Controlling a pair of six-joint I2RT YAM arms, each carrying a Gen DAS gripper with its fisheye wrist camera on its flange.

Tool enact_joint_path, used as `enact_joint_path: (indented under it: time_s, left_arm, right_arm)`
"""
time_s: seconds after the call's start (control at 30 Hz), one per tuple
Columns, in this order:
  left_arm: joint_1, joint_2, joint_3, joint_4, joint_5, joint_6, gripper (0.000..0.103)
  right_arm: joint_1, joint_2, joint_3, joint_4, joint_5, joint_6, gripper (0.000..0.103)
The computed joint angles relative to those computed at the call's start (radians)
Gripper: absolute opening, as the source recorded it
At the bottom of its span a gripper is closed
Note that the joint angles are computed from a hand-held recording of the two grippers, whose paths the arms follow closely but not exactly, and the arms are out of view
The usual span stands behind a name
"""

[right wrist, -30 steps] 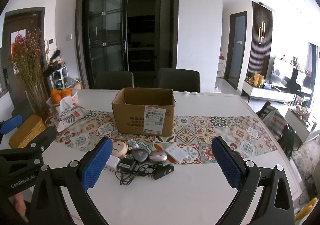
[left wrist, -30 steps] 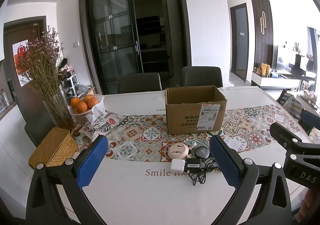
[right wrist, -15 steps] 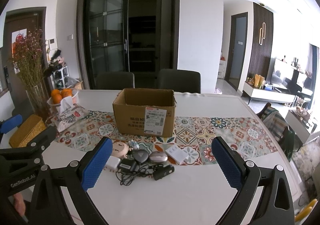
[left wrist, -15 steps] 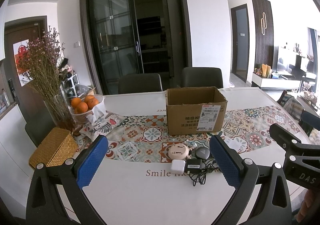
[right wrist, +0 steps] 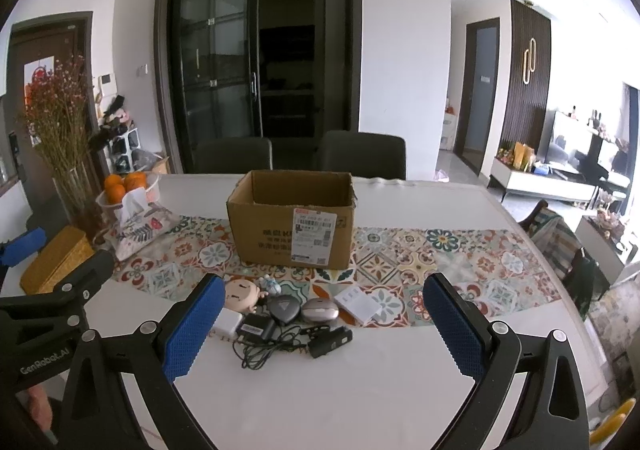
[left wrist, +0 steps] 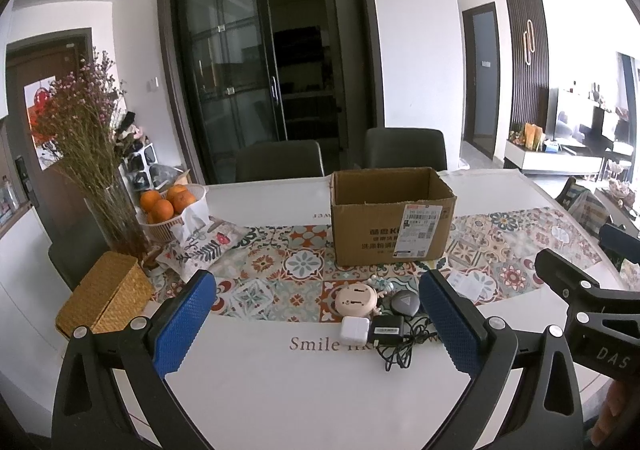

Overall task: Organize rigid objects
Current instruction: 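Move the left tool down toward the white power adapter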

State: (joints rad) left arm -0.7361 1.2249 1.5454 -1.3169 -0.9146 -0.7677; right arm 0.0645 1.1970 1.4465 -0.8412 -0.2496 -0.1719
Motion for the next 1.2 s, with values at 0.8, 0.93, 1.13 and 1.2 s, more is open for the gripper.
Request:
enact_joint_path:
  time_s: [0.8, 0.93, 1.13, 1.2]
  left_arm:
    - [0.243, 0.169, -0.186, 0.233, 0.344, 0.093, 0.103]
    - [0.237, 0.211, -0.210, 0.266, 0.328, 0.082, 0.103]
    - [0.244, 0.281, -0.240, 0.327, 0.337, 0.092, 0.103]
    - [0.246, 0.303, -0.254, 0.353, 0.343, 0.091, 0.103]
  right_arm:
    - [0.011, 0.330, -0.010, -0.026, 0.008, -0.140, 0.100]
    - [0.012, 0.388, -0.023, 0.009, 0.007, -0.203, 0.100]
    - [0.010, 0.454, -0.058, 0.093, 0.010, -0.283, 0.099]
    - [0.010, 0.471, -0.078, 0.135, 0.005, -0.319, 0.098]
